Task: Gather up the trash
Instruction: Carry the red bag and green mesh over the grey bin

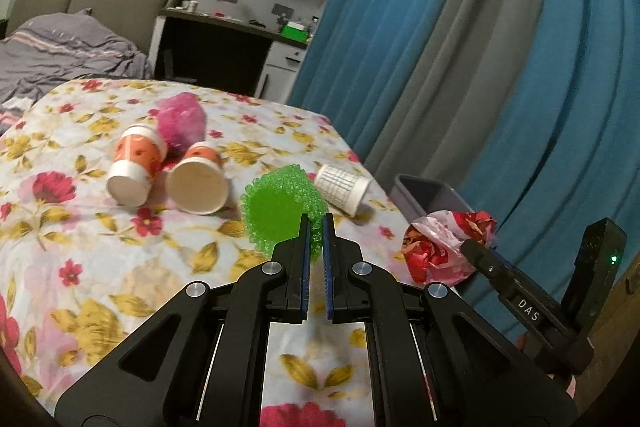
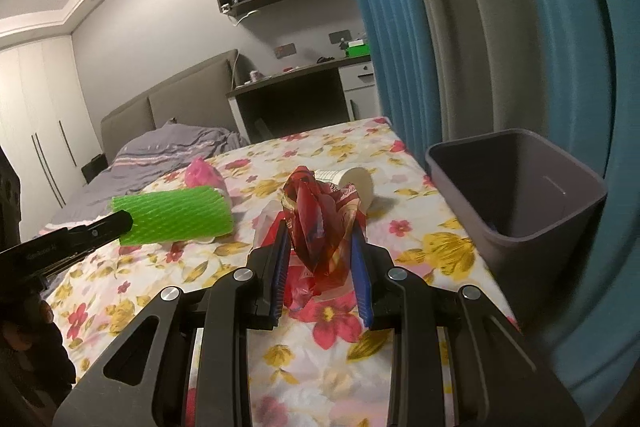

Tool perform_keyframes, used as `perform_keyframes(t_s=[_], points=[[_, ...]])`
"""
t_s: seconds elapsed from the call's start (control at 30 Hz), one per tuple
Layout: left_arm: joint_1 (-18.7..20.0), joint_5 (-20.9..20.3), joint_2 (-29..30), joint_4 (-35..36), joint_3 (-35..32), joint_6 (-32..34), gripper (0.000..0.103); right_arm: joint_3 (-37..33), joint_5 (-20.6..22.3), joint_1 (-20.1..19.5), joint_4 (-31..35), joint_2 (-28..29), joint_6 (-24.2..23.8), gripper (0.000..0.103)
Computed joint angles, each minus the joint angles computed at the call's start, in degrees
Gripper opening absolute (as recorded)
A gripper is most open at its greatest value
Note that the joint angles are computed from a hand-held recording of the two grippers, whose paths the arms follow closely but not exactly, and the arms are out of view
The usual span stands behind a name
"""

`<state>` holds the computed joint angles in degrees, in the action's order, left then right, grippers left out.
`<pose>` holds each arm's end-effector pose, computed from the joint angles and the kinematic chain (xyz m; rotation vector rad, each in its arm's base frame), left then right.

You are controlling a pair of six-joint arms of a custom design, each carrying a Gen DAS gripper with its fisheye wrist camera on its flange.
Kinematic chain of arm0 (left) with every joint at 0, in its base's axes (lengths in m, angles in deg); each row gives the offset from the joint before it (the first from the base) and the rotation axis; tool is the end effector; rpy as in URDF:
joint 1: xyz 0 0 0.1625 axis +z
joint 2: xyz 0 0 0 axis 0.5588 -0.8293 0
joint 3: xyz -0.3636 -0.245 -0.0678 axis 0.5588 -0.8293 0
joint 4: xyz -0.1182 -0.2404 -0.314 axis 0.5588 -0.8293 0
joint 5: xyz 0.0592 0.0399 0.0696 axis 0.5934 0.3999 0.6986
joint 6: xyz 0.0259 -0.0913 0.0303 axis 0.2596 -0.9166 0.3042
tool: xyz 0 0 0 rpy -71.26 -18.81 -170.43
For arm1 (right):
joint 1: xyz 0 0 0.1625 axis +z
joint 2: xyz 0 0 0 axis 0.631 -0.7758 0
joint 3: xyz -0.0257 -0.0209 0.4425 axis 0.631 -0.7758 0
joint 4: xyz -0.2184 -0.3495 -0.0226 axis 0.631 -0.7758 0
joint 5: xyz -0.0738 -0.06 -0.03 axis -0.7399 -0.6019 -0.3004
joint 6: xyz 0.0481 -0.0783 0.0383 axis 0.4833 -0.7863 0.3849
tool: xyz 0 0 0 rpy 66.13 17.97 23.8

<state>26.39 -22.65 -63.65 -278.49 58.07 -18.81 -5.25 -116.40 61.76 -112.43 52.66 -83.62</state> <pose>-0.1380 -0.6475 0.2844 0.1791 2.3064 -1.4573 0.2699 -0.7219 0.1086 0.9698 -2.5338 1.1630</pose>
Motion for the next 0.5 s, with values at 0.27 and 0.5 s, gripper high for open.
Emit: perform_keyframes(t_s=[0.27,0.5], points=[[-0.1,-3.8,4.5,4.6,-7.0,2.0,0.005,-1.3,-0.8,-0.9,-1.2,-0.1,0.7,0.029],[0.4,-9.5,10.6,10.7,-16.8,4.8,0.005,-5.3,-3.1,-2.2,-2.8,0.3,1.5,0.029]])
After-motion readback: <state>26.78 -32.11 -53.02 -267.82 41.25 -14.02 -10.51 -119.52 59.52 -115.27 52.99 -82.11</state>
